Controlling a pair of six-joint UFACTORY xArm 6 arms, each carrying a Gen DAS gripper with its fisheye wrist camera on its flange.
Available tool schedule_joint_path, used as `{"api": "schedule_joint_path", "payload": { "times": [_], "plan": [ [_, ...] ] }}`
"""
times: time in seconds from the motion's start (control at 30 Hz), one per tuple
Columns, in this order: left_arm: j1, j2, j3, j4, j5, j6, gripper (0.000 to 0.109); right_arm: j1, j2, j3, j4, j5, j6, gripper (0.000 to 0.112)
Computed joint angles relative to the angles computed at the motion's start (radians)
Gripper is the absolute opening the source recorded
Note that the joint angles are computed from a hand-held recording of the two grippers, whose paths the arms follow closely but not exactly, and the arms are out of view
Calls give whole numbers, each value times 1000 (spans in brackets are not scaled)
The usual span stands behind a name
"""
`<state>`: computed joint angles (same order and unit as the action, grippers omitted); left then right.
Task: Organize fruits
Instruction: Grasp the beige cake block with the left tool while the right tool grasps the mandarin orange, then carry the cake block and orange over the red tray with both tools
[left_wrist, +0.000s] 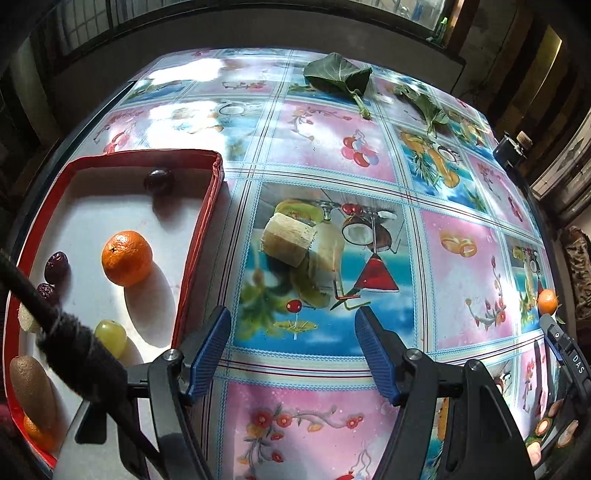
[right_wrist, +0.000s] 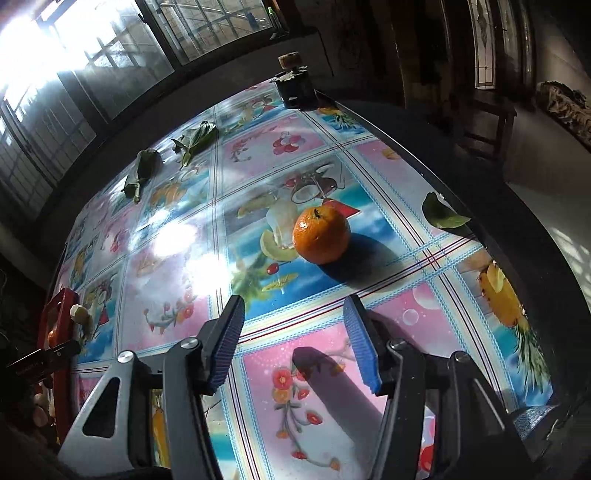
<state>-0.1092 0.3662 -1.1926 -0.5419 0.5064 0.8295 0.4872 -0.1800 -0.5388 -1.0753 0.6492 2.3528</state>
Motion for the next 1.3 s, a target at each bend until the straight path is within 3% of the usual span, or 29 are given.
{"api": "schedule_joint_path", "payload": {
  "times": [0.17,0.2,0.4,0.47,0.53,0.6,0.63,0.7,0.97,1.07,1.3],
  "plan": [
    [-23,71,-57,113,-49,-110,69,-56,37,-37,25,9,-76,61],
    [-31,79,-56,122,-84,-119,70,-61,48,-47,32,15,-94,61],
    [-45,125,-116,135,-92,-158,71,-57,116,-121,105,102,-225,61],
    [-49,124,-115,108,-97,-120,66,-54,128,-134,116,121,-249,61],
    [-56,108,-94,61,-106,-55,46,-48,139,-147,132,144,-275,58],
    [-58,98,-87,28,-93,-10,27,-43,139,-150,134,158,-280,44],
    [-59,94,-81,31,-94,-7,27,-46,131,-140,121,143,-268,37],
    [-55,83,-67,20,-95,5,27,-49,120,-128,100,117,-252,37],
    [6,-46,42,-170,-2,188,27,19,61,-96,-81,-6,-113,37],
    [49,-89,60,-226,85,242,27,68,52,-112,-100,3,-108,37],
    [130,-184,122,-290,156,320,27,131,40,-145,-147,-30,-72,37]
  ]
}}
